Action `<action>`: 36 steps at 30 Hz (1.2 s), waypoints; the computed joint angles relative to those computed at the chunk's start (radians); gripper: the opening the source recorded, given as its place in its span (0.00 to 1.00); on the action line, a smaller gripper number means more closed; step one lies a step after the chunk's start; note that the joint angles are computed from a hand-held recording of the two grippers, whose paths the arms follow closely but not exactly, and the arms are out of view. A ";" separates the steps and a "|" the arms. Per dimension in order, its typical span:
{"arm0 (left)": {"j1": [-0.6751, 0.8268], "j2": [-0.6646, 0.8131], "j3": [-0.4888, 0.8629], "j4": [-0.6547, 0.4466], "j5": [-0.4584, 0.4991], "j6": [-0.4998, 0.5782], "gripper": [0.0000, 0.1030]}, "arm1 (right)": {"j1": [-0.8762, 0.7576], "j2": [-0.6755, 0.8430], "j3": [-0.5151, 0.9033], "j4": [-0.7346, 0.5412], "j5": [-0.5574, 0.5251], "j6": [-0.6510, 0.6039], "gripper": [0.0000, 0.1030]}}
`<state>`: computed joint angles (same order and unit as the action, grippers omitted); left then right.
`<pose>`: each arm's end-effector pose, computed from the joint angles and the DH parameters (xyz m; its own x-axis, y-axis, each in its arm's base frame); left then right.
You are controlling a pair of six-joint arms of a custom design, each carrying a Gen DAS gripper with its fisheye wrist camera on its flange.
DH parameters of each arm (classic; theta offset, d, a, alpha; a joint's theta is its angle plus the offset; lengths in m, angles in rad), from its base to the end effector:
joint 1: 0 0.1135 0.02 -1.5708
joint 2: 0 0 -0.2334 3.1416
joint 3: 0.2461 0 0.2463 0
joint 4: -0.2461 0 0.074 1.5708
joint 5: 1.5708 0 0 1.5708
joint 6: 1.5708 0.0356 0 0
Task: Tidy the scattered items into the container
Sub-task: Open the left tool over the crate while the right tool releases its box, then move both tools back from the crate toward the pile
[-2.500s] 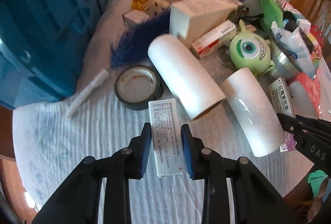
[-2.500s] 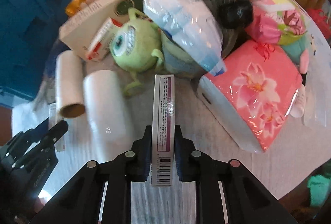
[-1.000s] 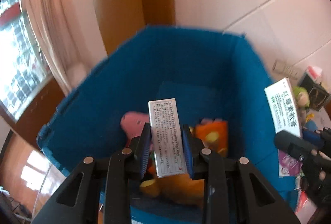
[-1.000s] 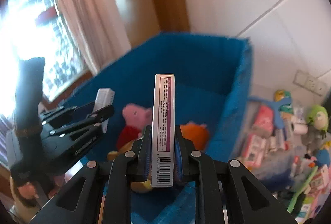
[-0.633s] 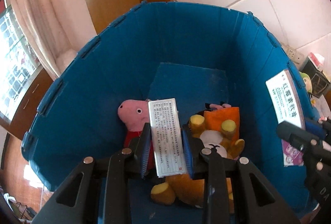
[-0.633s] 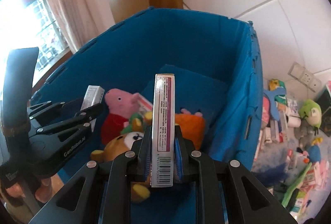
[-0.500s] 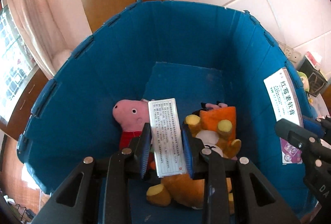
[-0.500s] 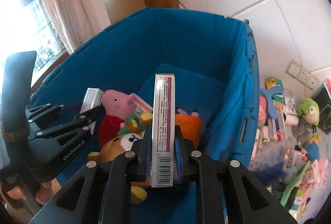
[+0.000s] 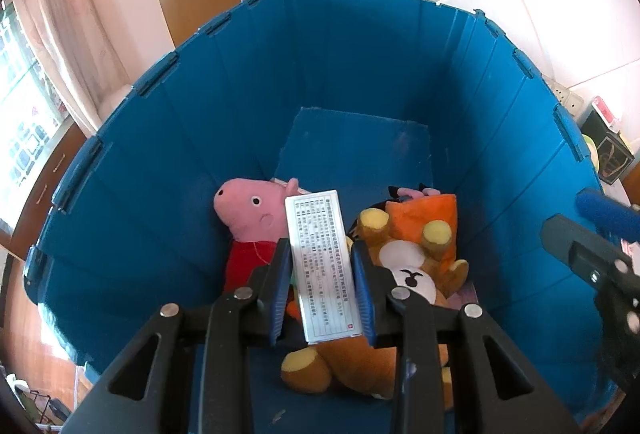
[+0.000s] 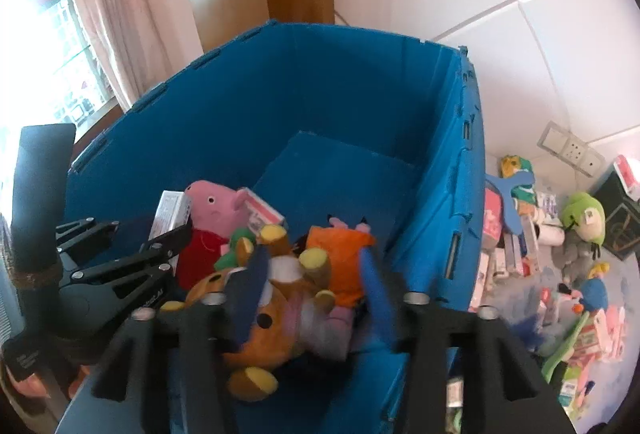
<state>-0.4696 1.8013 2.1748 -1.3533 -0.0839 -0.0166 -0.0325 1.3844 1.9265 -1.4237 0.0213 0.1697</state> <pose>0.2999 -0.1489 0.3928 -0.7472 0.3606 -0.5583 0.3970 0.9158 0.0603 0.2200 -0.0079 0.4329 -0.7525 0.1934 -0.6296 0.1756 0.9802 0.0912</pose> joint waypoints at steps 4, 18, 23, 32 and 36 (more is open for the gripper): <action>-0.004 -0.021 -0.021 0.010 0.002 0.002 0.29 | -0.012 -0.022 -0.009 -0.004 -0.011 -0.002 0.58; -0.011 -0.176 -0.171 0.156 -0.052 0.014 0.91 | -0.031 -0.073 -0.024 -0.015 -0.017 0.002 0.63; -0.003 -0.178 -0.172 0.145 -0.043 0.023 0.91 | -0.024 -0.079 -0.025 -0.017 -0.007 0.012 0.63; 0.012 -0.222 -0.206 0.145 -0.026 0.019 0.91 | -0.022 -0.126 -0.036 -0.026 0.013 0.037 0.78; 0.014 -0.246 -0.220 0.133 -0.007 0.011 0.91 | -0.043 -0.171 -0.051 -0.035 0.019 0.040 0.82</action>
<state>-0.4557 1.5553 1.9548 -1.2208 -0.0909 -0.0058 -0.0751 1.2129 1.8758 -1.4587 0.0402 0.2096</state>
